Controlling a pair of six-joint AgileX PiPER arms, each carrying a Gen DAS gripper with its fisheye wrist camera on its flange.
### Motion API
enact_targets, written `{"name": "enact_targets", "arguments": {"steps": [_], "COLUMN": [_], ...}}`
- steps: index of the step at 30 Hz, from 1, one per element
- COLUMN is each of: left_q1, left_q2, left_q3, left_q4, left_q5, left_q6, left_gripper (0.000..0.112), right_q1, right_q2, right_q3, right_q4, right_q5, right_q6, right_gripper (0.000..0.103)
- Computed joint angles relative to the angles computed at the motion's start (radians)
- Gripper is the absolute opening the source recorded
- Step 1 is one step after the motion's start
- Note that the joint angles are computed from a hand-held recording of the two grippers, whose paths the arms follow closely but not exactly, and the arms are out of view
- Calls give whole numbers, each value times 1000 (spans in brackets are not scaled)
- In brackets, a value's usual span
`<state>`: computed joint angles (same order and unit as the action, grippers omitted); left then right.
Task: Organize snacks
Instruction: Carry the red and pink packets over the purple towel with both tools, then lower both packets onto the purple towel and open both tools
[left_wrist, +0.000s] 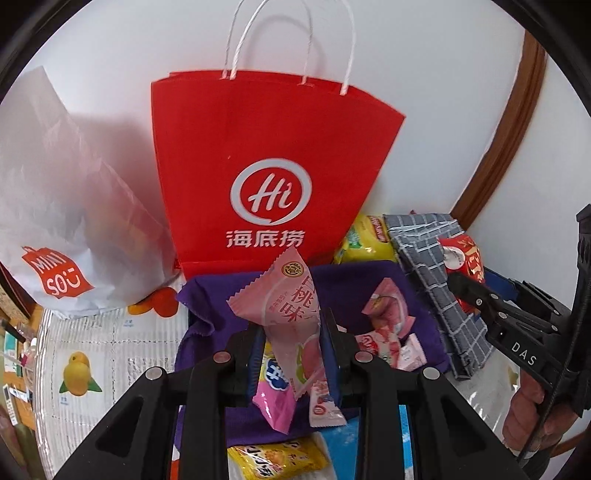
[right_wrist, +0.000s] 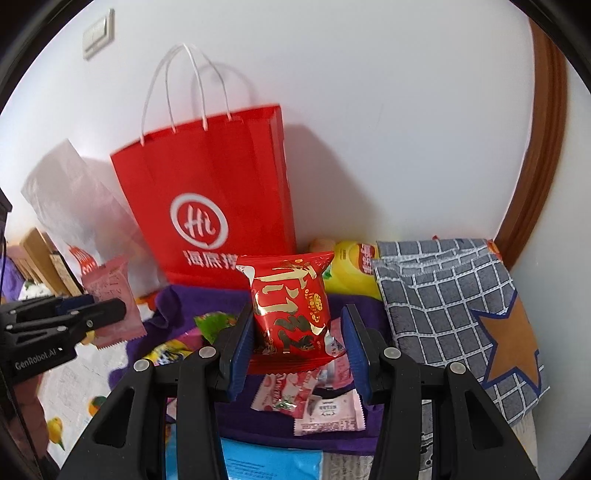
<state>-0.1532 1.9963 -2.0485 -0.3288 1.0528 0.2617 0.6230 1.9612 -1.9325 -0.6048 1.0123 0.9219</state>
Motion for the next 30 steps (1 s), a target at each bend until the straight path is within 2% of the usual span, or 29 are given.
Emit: {"name": "enact_targets", "arguments": {"steps": [20,30], "left_q1": [38,34], "left_q2": [62,64], "left_q3": [-75,-61], "left_q4": [24,24], "left_q5": [27,17], "left_q6": [-27,-17], "left_gripper": [27,27], "right_q1": [-80,-96], "right_q2": [25,52], "right_q3": [21,2], "right_q4": [73,114], "right_q5": [30,43], "right_q6": [-63,-104], "right_gripper": [46,46]}}
